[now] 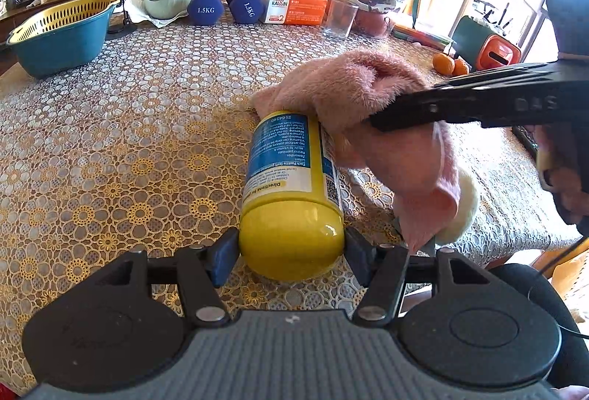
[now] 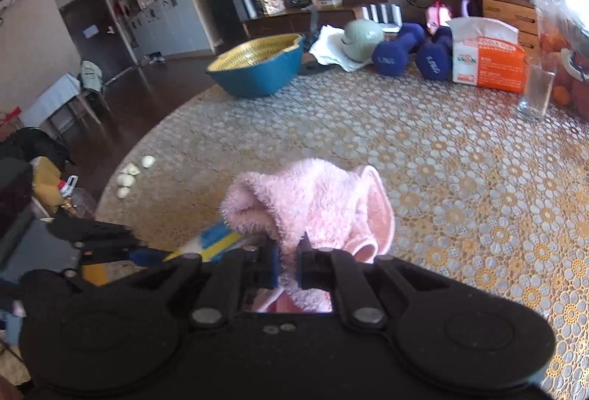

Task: Clean container
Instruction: 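Sweep the towel along the bottle body toward the left gripper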

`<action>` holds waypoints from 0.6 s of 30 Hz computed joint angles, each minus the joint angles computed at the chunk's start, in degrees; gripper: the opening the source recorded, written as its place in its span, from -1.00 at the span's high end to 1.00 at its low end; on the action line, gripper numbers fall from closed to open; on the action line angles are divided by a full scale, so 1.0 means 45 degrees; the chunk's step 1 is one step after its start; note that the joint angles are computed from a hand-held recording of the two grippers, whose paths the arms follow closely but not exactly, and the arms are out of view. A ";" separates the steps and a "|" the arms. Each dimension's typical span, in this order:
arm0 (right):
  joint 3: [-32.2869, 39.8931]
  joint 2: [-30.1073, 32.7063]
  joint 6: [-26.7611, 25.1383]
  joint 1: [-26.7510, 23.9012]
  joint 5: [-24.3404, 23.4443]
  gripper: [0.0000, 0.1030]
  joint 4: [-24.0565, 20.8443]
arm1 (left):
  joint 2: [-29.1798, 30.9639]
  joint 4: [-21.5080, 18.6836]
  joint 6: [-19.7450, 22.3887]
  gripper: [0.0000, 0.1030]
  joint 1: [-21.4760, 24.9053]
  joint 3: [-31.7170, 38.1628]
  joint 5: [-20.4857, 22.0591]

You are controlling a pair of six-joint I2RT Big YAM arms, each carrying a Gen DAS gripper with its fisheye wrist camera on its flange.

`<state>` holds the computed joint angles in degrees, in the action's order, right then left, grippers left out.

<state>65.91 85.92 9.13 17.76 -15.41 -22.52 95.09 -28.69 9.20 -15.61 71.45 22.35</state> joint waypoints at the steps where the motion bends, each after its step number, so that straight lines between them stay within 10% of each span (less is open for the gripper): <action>1: -0.0036 -0.0198 -0.0245 0.0091 -0.0283 0.84 -0.0073 | 0.0011 0.0013 -0.0007 -0.18 0.0001 0.0003 0.0018; 7: 0.0293 -0.0109 -0.0825 0.0886 -0.1874 0.84 -0.0727 | -0.0044 0.0144 0.0182 -0.18 -0.0051 -0.0100 -0.0062; 18: 0.1512 0.1160 -0.0770 0.0618 -0.0714 0.85 -0.0768 | -0.0052 0.0314 0.0614 -0.18 -0.0039 -0.0180 -0.0127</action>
